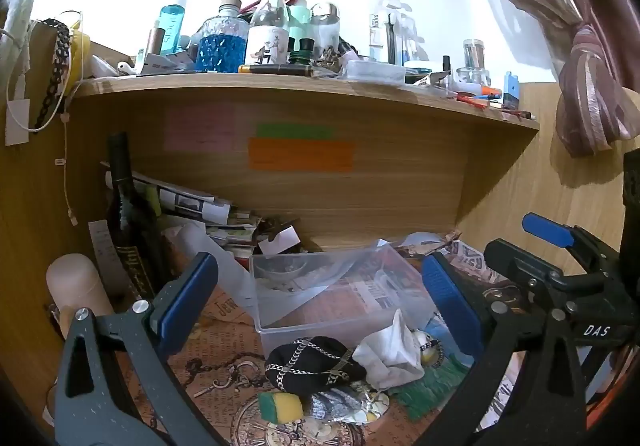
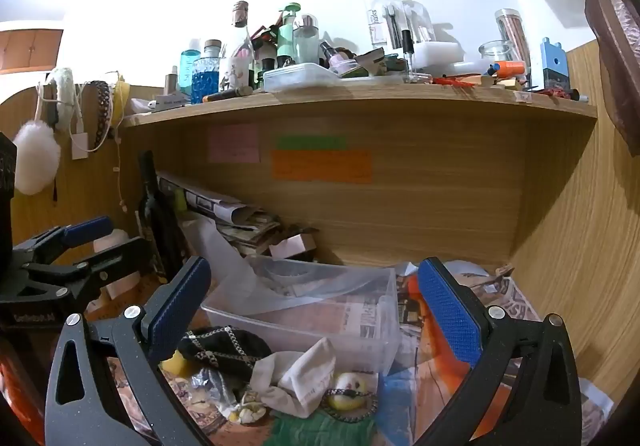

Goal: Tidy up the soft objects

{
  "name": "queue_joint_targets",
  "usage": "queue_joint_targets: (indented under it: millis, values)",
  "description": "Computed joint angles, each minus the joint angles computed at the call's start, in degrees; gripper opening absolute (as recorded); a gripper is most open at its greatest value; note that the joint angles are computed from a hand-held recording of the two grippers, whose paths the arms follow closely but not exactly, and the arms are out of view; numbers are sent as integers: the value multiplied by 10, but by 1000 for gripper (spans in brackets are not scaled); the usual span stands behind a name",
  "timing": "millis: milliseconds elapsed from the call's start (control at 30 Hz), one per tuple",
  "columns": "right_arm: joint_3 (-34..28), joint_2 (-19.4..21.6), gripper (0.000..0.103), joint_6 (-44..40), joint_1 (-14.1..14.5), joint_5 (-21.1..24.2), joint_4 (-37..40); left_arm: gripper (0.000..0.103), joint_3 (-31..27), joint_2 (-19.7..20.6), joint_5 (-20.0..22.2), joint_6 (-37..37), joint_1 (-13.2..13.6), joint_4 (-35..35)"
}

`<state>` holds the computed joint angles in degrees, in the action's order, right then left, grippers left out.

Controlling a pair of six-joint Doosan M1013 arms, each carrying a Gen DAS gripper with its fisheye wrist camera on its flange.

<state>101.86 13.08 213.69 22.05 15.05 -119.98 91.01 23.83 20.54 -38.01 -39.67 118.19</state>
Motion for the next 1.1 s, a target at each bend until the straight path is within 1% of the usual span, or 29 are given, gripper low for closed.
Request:
queue_joint_targets:
  millis: [67, 267, 300, 433, 533, 1033, 1100]
  values:
    - [0, 0, 103, 7, 0, 0, -7, 103, -1, 0, -1, -4, 0, -1]
    - [-1, 0, 103, 0, 0, -3, 5, 103, -5, 3, 1, 12, 0, -26]
    - [-1, 0, 103, 0, 0, -3, 5, 103, -1, 1, -4, -13, -2, 1]
    - [0, 0, 103, 6, 0, -3, 0, 103, -1, 0, -7, -21, 0, 11]
    - [0, 0, 103, 8, 0, -3, -1, 103, 3, -1, -10, -40, 3, 33]
    - [4, -1, 103, 27, 0, -5, -17, 103, 3, 0, -7, -29, 1, 25]
    - [2, -1, 103, 21, 1, -5, -10, 103, 3, 0, -7, -27, 1, 24]
